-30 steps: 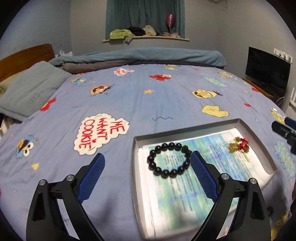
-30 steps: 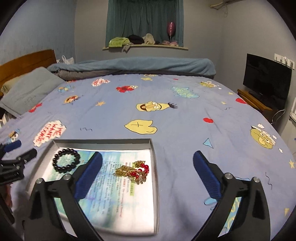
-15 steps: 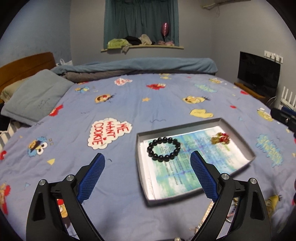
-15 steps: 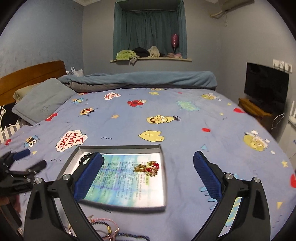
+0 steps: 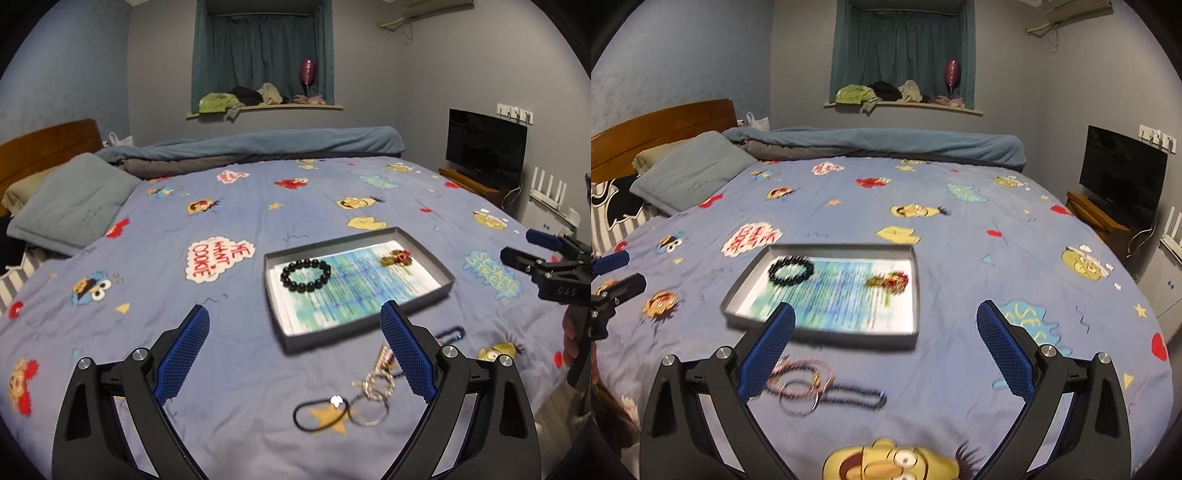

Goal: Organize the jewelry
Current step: 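Grasp the black hair tie with the left tool while the right tool grasps the dark beaded bracelet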

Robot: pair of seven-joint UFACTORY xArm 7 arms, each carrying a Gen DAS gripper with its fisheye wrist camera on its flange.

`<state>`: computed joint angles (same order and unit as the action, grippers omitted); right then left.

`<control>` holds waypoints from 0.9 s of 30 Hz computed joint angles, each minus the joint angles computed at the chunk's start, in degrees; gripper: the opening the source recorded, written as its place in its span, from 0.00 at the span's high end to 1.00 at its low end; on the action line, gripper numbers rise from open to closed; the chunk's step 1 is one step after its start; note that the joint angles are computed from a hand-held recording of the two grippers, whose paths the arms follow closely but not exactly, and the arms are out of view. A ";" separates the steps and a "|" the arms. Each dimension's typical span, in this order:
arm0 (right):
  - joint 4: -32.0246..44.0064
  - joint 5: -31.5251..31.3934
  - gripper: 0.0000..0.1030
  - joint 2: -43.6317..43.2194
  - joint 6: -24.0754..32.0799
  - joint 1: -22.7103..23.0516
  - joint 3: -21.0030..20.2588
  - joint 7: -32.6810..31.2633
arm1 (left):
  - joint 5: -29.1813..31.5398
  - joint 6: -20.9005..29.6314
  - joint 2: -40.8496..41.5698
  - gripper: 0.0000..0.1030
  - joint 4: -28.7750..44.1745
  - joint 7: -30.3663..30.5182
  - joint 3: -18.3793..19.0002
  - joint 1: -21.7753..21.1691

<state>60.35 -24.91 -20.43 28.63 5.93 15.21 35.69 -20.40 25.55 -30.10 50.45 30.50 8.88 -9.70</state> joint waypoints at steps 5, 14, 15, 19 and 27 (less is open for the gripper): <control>-4.56 1.48 0.06 -4.02 -0.80 0.70 0.28 0.62 | 0.02 0.86 -3.47 0.10 -3.65 -0.03 0.46 0.64; -10.67 3.20 0.05 -4.98 -2.86 -0.26 1.43 3.04 | -0.16 -2.61 -2.69 0.09 -9.91 -1.43 0.59 0.97; -11.23 3.32 0.05 -4.92 -3.20 -0.21 1.44 3.26 | 0.40 -3.89 -2.32 0.10 -10.88 -1.85 -0.03 1.45; -13.62 1.34 0.06 -4.87 -3.99 -1.71 2.83 5.55 | 1.08 -7.30 -0.58 0.09 -13.22 -2.95 -0.16 1.25; -16.81 -2.40 0.06 -3.09 -7.24 -3.68 3.95 10.31 | -0.57 -11.43 3.48 0.10 -14.89 -0.89 2.48 -1.29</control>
<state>43.53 -27.31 -23.51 21.39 2.26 19.16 46.00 -20.97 14.12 -26.62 35.56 29.61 11.36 -10.99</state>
